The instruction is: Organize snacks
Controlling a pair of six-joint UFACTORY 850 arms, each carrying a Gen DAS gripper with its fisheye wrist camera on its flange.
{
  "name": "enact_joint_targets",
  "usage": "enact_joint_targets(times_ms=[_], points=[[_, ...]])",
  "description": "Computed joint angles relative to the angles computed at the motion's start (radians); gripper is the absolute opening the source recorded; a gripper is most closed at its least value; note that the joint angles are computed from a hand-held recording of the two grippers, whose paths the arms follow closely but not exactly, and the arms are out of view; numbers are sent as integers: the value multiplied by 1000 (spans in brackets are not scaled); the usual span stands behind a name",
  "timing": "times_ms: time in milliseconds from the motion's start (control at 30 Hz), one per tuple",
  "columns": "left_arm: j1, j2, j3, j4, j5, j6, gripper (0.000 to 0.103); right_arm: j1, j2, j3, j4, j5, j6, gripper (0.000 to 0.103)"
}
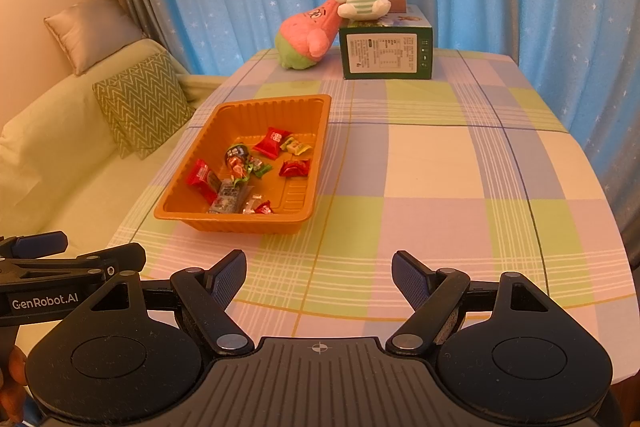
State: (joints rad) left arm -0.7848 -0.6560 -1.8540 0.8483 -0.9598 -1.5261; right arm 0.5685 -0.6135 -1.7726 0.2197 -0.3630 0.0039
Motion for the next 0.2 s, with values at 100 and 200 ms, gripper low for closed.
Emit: enact_joint_targets(times_ms=[100, 200], points=[[-5, -3, 3, 9, -8, -7, 103, 0, 0, 1, 1, 1, 0, 80], [-6, -3, 4, 12, -5, -9, 103, 0, 1, 4, -3, 7, 6, 80]])
